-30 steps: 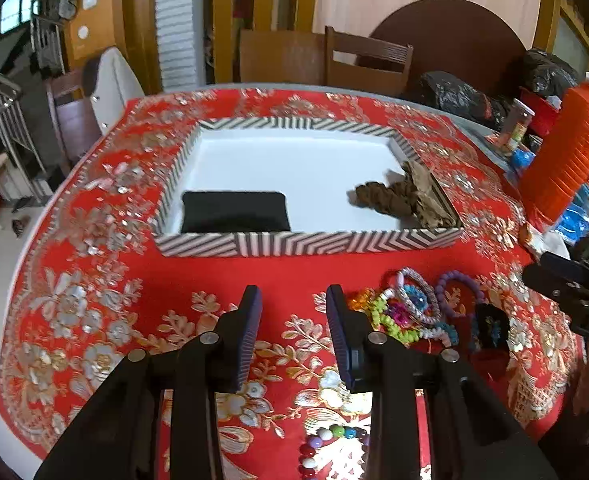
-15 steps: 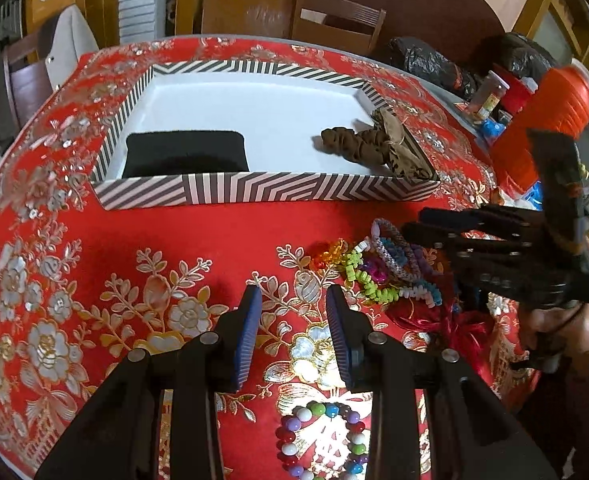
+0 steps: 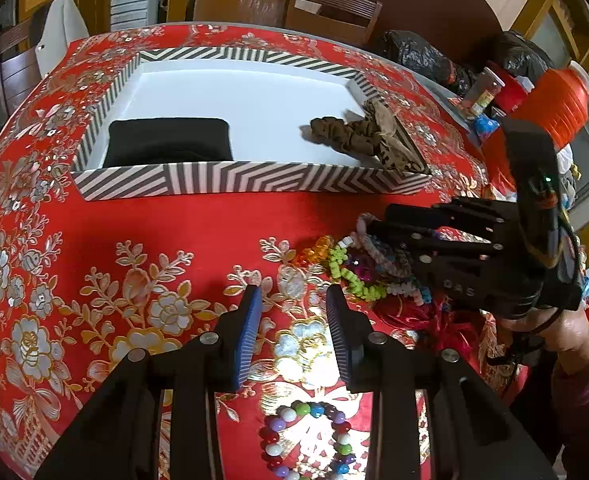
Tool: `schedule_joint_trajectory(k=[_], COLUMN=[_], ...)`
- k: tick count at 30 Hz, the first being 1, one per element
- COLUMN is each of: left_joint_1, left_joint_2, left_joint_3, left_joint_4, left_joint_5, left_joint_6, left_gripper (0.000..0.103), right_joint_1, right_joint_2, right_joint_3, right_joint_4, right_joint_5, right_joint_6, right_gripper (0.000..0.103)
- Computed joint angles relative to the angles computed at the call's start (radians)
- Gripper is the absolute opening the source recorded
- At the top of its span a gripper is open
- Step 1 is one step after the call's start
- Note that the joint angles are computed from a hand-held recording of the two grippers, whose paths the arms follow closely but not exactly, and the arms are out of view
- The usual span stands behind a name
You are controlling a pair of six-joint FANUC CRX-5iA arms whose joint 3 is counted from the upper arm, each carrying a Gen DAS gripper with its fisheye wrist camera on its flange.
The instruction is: Organize jewelry
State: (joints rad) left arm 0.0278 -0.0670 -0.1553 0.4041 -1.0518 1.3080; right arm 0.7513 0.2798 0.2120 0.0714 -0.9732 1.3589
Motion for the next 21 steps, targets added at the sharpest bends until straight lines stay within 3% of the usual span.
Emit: schedule_joint_trajectory(k=[2,3,9,18,21], left_joint_1=[-0.007,-0.010,-0.033,-0.090,-0.093], left_joint_2=[0.002,0.003,0.033,0.129,0.129], left_joint_3=[-0.001,-0.001,0.000,0.080,0.071], left_joint_4=[0.011,0.015,0.078,-0.012,-0.004], left_joint_5=[-0.005,-0.006,-0.009,0.024,0.051], left_joint_6=[-0.009,-0.011,-0.029,0.096,0.096], left_gripper=[0.035,0.035,0.035,0.035,0.032], right_joint_1=[0.010,0.007,-0.046,-0.053,-0.048], right_joint_2=[0.002,0.002,-0.039,-0.042,-0.040], right_joint_3=[-0.012,-0.011,-0.049,-0.057,-0.058], right_joint_4=[0.055,0.061,0.028,0.018,0.019], right_joint_5=[0.000,-0.005,0.017,0.014,0.024], right_joint_6=[-0.038,-0.051,-0.122,-0.119,-0.110], right_gripper=[0.008,0.008,0.008,0.008,0.019])
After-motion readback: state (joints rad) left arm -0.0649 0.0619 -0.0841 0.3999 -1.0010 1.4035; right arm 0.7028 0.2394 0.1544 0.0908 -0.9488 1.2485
